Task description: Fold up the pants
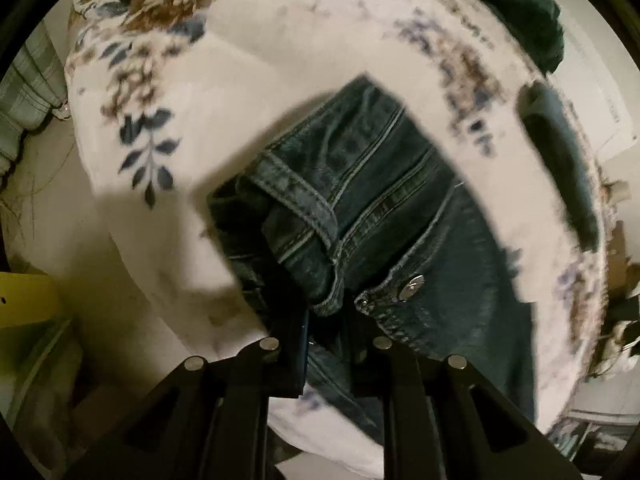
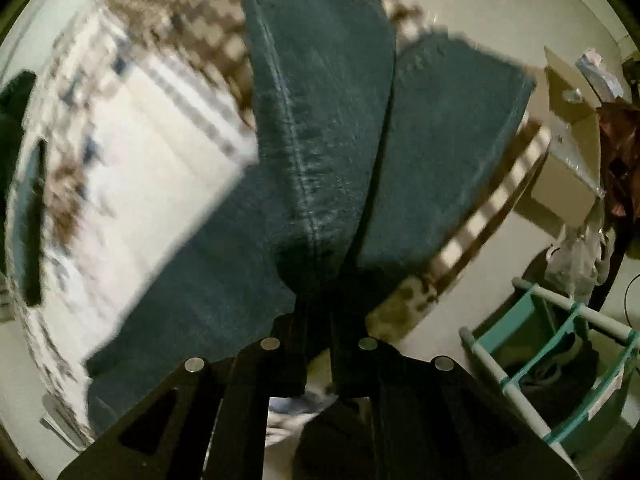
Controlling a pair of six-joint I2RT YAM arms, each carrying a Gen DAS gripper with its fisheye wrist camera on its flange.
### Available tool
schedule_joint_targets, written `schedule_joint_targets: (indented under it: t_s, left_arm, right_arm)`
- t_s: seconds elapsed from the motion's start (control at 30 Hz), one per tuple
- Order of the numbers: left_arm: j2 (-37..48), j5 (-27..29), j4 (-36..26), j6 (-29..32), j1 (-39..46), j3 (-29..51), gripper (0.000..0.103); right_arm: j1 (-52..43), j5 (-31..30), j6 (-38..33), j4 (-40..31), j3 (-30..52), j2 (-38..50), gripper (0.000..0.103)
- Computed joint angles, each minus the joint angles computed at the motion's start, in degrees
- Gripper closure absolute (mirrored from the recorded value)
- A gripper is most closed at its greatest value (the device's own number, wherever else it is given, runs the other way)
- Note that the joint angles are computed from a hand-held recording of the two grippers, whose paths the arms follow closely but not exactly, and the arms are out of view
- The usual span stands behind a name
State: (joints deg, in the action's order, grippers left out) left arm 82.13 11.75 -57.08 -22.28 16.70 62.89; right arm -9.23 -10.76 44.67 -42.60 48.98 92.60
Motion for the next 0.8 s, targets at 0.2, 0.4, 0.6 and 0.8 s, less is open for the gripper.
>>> schedule_joint_targets:
  t_s: [0.2,0.4,0.6,0.8]
  left_arm:
    - [0.2,-2.0,-3.3,-0.7,-2.1,3.7,0.085]
    - [-0.9,-8.8,-6.7,-3.5,-10.2,8.5,0.009]
    - [4.7,-10.9,-4.2,-5.1,-18.6,8.7,0.009]
    - [8.7,-11.9,-2.9,-5.6,-21.6,10.6,0.009]
  right_arm:
    - [-6.7,-3.8,-5.7,1.5,-5.3,-0.9,0.051]
    - [-7.2,6.2,-14.5,-1.6,2.1,-4.4,0.018]
    - [-4.0,14.9,-20.4,2.5,17.6,13.2,0.018]
    - [-10.8,20.2,-19.9,2.9,16.3,14.1,0.087]
